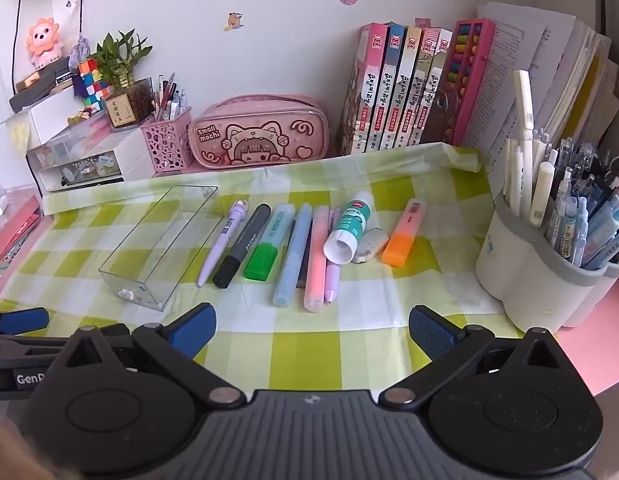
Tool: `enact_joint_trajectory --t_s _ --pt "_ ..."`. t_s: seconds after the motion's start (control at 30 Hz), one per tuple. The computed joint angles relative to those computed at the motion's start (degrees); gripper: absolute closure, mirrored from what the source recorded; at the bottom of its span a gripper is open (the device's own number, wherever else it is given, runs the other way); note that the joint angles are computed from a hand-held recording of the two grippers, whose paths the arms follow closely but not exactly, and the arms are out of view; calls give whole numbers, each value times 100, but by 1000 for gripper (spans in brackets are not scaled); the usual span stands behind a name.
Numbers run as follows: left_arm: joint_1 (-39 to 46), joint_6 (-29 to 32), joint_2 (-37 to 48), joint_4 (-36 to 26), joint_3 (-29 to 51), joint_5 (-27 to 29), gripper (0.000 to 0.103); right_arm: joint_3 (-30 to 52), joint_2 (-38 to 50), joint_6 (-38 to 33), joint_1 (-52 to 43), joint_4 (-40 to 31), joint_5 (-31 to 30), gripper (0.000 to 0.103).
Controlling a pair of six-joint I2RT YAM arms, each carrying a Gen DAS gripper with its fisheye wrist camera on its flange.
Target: Organize stationery
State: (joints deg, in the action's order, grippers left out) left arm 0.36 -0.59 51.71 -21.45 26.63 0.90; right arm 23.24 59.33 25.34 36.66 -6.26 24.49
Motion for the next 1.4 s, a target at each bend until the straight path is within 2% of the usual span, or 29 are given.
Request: enact_joint_trajectory --t_s 0.13,0.33,0.4,0.43,1.4 --pt "-48 -33 37 -29 29 -18 5 76 131 39 -71 77 -5 0" --pt "-126 -116 82 -247 295 -80 5 -172 -177 -9 46 161 6 0" --pt "-88 -77 -69 -91 70 -50 5 -167 -142 19 59 174 2 0" --pt "-92 -81 -72 -94 69 -50 5 -111 -125 -31 -93 140 -140 0" --pt "-47 -67 -69 -66 42 3 5 -103 -57 5 -41 170 -114 0"
